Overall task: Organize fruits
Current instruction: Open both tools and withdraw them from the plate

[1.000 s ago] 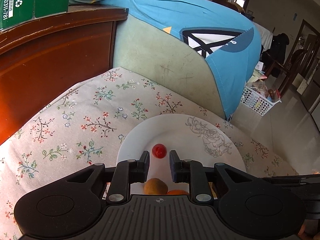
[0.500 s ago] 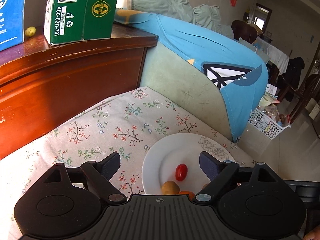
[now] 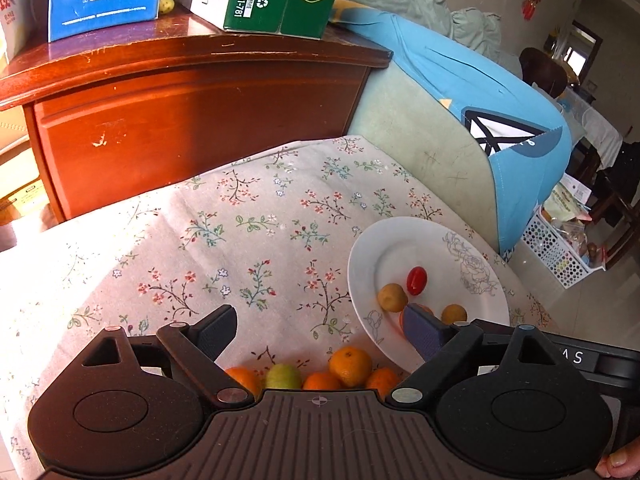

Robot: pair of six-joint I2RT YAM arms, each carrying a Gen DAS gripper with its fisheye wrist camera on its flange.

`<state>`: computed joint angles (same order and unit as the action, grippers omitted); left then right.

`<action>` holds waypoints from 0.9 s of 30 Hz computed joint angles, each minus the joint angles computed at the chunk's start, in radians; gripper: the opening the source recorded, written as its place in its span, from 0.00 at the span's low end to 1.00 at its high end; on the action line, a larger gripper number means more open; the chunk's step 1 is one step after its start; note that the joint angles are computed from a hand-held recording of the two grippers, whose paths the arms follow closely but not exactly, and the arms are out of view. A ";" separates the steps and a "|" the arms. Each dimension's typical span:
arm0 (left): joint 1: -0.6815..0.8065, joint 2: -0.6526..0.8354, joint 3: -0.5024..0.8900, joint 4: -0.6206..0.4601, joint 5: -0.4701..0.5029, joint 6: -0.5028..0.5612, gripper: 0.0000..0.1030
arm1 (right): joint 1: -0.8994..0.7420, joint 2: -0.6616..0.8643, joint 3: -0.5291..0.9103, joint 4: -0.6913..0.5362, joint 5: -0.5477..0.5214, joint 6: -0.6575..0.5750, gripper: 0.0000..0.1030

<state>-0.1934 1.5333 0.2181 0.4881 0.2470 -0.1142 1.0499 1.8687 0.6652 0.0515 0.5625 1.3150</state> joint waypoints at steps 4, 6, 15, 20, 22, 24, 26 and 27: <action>0.031 -0.043 -0.031 -0.051 0.018 0.029 0.89 | 0.045 0.002 0.033 -0.093 0.038 0.057 0.83; 0.047 -0.064 -0.054 -0.056 0.023 0.035 0.89 | 0.072 -0.005 0.028 -0.097 0.045 0.089 0.83; 0.183 -0.167 -0.125 -0.132 0.077 0.168 0.89 | 0.189 0.008 0.050 -0.171 0.090 0.194 0.83; 0.301 -0.129 -0.132 -0.159 0.117 0.228 0.89 | 0.252 0.011 0.019 -0.131 0.093 0.274 0.83; 0.361 -0.121 -0.141 -0.162 0.144 0.264 0.89 | 0.273 0.019 0.022 -0.131 0.097 0.299 0.82; 0.404 -0.122 -0.152 -0.161 0.156 0.288 0.89 | 0.294 0.028 0.024 -0.124 0.106 0.312 0.82; 0.456 -0.116 -0.157 -0.165 0.176 0.320 0.89 | 0.311 0.039 0.029 -0.111 0.115 0.308 0.82; 0.472 -0.110 -0.159 -0.161 0.183 0.328 0.89 | 0.319 0.045 0.033 -0.107 0.119 0.305 0.82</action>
